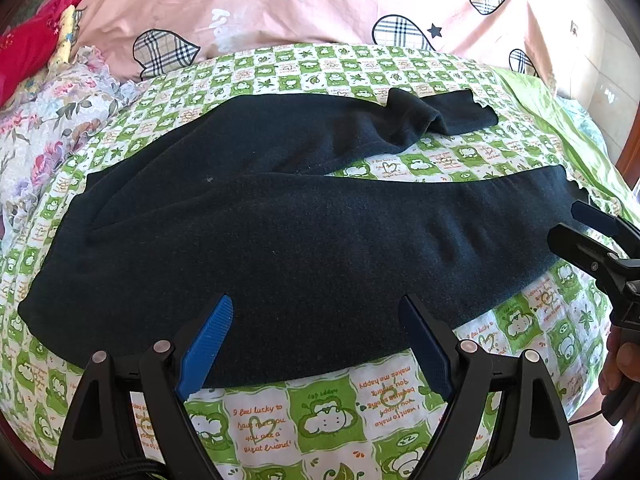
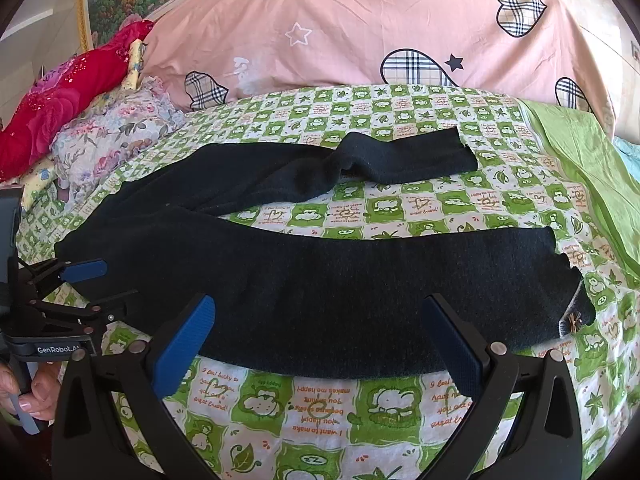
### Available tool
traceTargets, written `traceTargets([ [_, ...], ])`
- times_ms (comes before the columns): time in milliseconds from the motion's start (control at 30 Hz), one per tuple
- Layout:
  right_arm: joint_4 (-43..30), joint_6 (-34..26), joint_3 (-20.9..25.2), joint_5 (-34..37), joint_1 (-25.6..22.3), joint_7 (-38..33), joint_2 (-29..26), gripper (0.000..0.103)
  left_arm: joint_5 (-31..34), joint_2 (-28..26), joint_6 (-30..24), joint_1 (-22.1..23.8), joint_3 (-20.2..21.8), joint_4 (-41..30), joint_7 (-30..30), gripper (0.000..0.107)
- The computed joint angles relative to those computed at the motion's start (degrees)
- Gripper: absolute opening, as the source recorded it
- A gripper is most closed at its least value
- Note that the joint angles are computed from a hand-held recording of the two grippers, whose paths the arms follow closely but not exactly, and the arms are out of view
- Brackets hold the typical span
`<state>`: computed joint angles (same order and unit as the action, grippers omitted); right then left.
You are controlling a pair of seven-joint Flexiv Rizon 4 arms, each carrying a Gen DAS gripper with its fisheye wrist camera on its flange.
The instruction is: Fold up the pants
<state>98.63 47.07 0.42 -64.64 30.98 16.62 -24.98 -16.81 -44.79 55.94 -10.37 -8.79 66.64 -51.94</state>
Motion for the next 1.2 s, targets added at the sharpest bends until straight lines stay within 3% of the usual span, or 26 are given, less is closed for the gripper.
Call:
traceTargets([
  [633,0.0,0.4,0.0,0.6,-0.1,-0.4,0.1,0.103,-0.7,-1.5,-3.3,0.2,-0.4,-2.9,0.8,0.086],
  [1200,-0.8,2.9,-0.7,2.2,-1.9,-2.6,-0.1,0.103,0.2,-5.7,-8.8,-0.8,0.3,-11.8,1.1,0.086],
])
